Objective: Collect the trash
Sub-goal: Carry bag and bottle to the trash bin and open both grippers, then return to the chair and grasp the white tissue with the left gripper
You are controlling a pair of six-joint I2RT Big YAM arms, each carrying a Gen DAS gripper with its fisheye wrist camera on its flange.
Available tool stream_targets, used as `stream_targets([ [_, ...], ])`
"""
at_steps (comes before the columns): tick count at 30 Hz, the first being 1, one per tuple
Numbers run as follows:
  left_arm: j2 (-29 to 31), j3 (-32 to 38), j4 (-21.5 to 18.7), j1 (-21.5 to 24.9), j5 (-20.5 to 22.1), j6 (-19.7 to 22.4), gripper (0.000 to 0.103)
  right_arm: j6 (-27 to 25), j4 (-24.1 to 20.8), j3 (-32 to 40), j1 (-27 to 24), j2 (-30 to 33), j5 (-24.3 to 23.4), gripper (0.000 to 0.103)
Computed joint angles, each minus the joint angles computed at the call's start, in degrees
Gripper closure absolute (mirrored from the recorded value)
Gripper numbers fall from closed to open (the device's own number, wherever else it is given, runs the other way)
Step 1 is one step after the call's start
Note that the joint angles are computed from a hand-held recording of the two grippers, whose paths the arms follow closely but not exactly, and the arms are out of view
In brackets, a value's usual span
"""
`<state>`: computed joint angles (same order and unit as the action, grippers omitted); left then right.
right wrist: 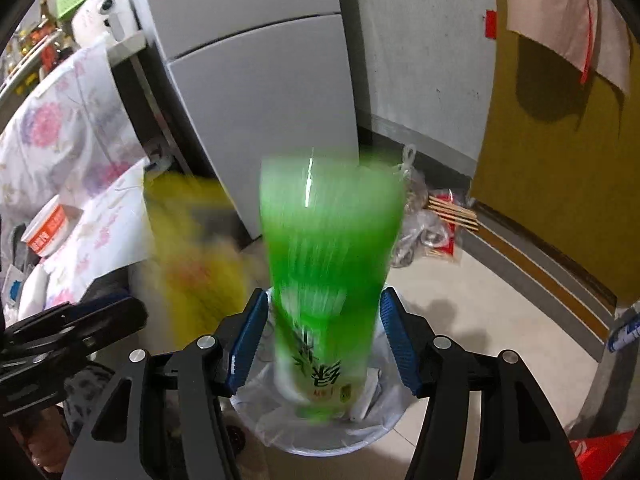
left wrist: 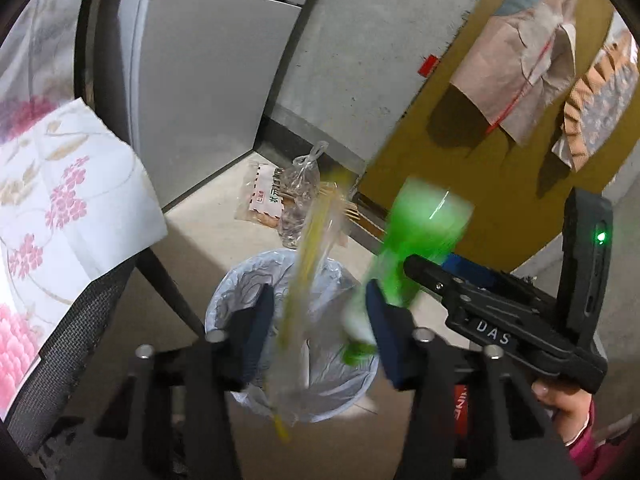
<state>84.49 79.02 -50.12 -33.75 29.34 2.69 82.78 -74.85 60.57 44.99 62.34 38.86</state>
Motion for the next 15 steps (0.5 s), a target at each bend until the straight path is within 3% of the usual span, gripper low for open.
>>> stream_targets([
  [5,-2.3,-0.9,1.8,2.5,-0.7,0.0,0.056,2.9,-4.3,3.0,2.9,0.1,4.6,0.043],
  [10,-5.9,-1.6,3.7,5.4,-3.3,0.1,0.056,3.0,-9.3,10.5,6.3,2.6,11.9,0.043],
  [13,-9.5,-3.1,4.8,8.3,-5.2,1.2,0.056,-1.1,-8.1,15.3,7.9,5.4,14.9,0.041],
  [15,-12.1,-4.6,5.1,10.9,-6.4,1.8,0.056,-7.0,-3.9,18.0,8.7,7.3,15.7,0.037],
])
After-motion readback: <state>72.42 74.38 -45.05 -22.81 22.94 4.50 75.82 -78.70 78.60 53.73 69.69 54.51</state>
